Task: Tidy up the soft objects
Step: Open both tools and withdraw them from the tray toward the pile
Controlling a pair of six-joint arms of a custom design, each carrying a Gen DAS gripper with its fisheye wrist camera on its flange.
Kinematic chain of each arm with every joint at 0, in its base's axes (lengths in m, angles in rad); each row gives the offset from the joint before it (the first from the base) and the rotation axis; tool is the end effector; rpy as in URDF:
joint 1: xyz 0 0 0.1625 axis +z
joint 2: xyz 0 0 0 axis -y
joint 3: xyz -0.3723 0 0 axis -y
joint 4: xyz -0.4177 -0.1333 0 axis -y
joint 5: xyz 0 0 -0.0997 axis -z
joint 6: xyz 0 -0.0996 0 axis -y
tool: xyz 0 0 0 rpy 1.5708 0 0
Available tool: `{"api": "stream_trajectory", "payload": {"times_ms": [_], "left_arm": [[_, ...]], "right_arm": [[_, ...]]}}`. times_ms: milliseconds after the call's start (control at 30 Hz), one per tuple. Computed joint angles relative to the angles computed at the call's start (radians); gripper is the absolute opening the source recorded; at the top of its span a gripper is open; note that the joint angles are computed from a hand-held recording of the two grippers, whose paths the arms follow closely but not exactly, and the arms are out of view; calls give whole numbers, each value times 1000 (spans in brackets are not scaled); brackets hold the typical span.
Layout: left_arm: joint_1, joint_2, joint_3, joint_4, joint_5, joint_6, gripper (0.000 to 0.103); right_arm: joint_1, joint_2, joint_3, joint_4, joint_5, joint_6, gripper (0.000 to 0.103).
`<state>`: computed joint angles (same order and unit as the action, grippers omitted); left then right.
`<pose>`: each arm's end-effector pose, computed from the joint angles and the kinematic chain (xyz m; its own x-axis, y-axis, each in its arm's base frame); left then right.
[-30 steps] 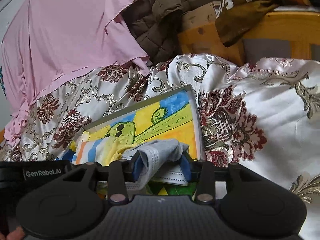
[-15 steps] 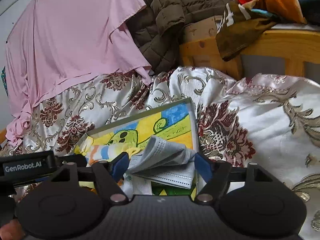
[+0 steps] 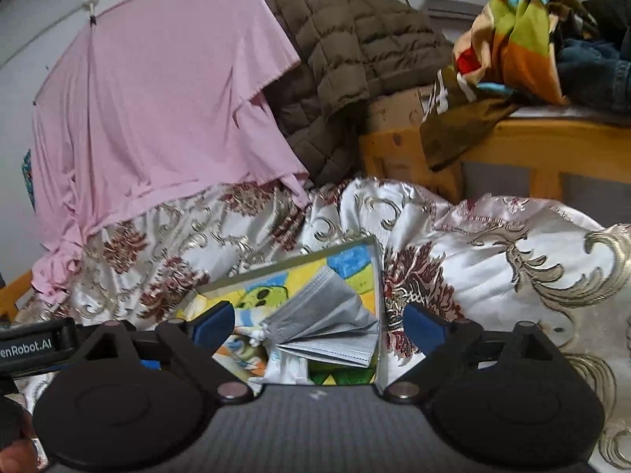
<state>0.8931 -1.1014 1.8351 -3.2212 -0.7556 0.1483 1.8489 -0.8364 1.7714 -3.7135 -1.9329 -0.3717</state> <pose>-0.2118 -0.5914 0.2524 -0.8302 0.0502 -0.5553 0.5097 0.4717 -0.7195 0.2645 -0.5693 0.1629 -0.8871 -0.0666 0.4567 -0.4505 0.3406 -0.8253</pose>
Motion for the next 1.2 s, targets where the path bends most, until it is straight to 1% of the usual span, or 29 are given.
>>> {"api": "stream_trajectory", "payload": {"times_ms": [100, 200, 333, 467, 667, 867, 967, 1100, 1200], "left_arm": [[-16, -53, 53, -1, -9, -21, 97], [-32, -95, 104, -26, -2, -42, 99], [-53, -167, 180, -23, 17, -73, 102], [-67, -231, 244, -10, 37, -86, 102], [-91, -325, 344, -9, 67, -100, 102], [-103, -425, 429, 49, 64, -193, 102], [-111, -467, 462, 67, 66, -218, 102], [-119, -534, 509, 95, 68, -235, 102], [-114, -601, 538, 159, 50, -279, 102]], "right_arm": [[10, -21, 43, -33, 7, -4, 100], [24, -42, 83, -55, 4, -17, 103], [56, -55, 120, -83, -43, -56, 103], [90, -59, 146, -100, -85, -80, 103], [128, -71, 203, -129, -110, -111, 103], [171, -67, 244, -145, -147, -142, 103], [193, -66, 264, -145, -166, -150, 103], [219, -67, 291, -119, -205, -145, 103], [237, -63, 306, -91, -238, -149, 103]]}}
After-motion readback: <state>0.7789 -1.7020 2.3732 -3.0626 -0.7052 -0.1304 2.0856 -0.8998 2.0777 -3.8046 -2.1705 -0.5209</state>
